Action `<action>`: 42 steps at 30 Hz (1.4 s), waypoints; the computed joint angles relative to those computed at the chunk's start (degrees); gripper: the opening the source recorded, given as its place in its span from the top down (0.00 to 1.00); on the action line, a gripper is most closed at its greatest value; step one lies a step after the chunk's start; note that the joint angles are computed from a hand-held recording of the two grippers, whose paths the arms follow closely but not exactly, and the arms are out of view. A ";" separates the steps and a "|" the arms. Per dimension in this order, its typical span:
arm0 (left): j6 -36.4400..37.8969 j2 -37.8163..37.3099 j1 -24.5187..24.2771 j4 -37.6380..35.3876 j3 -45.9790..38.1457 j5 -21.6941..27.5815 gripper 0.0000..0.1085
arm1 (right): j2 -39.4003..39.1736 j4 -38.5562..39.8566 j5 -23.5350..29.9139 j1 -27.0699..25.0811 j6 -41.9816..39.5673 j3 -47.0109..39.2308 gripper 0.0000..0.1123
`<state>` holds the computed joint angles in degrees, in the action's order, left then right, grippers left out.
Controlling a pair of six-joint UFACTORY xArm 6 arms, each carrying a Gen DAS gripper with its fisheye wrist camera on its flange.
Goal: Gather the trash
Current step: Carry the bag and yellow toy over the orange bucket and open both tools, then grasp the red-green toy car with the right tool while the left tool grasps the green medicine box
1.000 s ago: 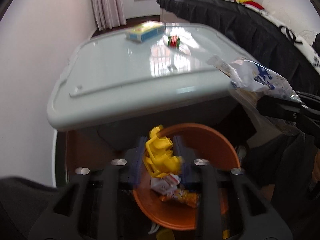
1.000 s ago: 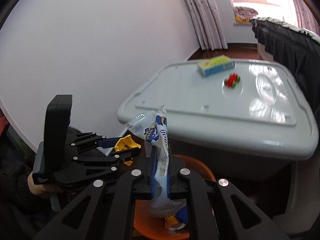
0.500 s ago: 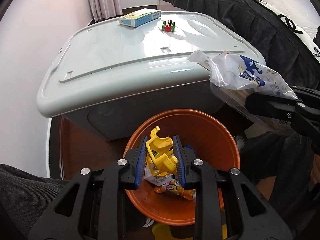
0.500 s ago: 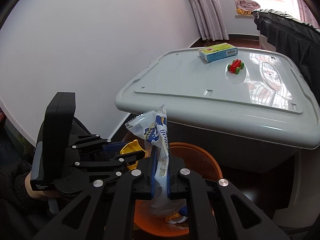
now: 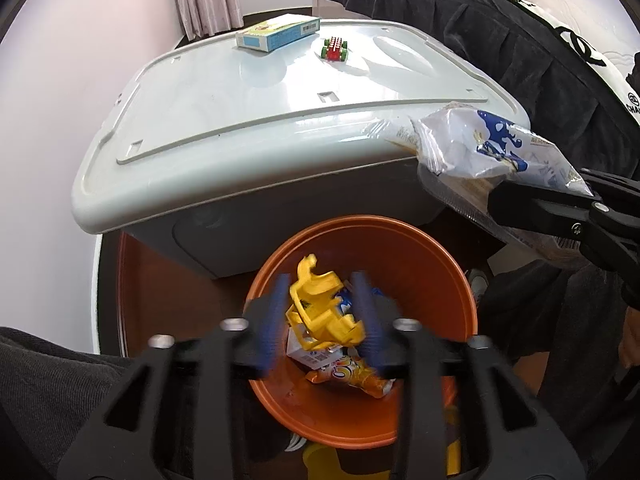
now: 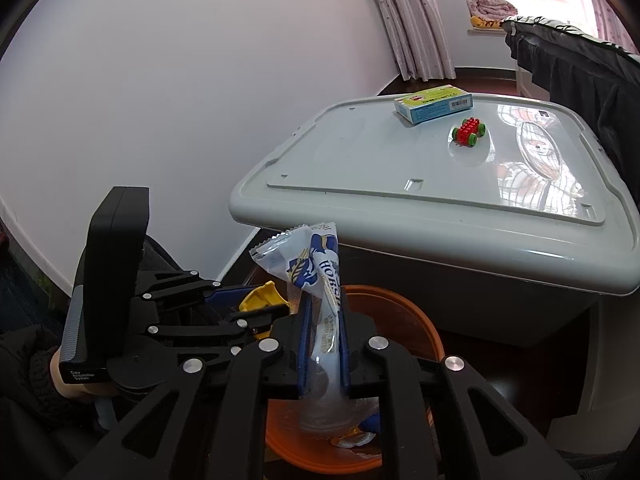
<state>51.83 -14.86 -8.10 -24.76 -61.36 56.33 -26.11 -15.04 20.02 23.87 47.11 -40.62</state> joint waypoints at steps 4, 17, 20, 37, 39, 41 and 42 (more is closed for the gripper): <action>-0.26 -0.48 0.17 -0.31 0.48 -0.33 0.36 | -0.49 -1.90 -0.45 -0.12 2.32 0.42 0.62; -1.28 -0.93 -0.06 0.74 1.13 -0.99 0.31 | -1.46 -3.94 -0.71 -0.54 5.00 0.97 0.50; -1.36 -0.89 -0.06 0.89 1.13 -1.00 0.31 | -1.57 -4.17 -0.63 -0.61 5.36 1.01 0.50; -2.24 3.56 -1.01 0.80 -4.07 -1.03 0.31 | 2.13 -7.74 1.44 -4.13 8.50 -3.64 0.31; -1.92 5.43 -1.59 0.55 -6.73 -2.55 0.31 | 4.25 -10.10 2.04 -6.01 10.21 -6.28 0.31; -2.08 7.70 -1.95 0.22 -9.87 -3.57 0.30 | 7.08 -10.36 2.30 -8.26 10.63 -9.29 0.31; -2.21 9.15 -2.11 -0.08 -11.91 -4.20 0.30 | 9.48 -10.25 2.44 -9.83 11.15 -11.65 0.31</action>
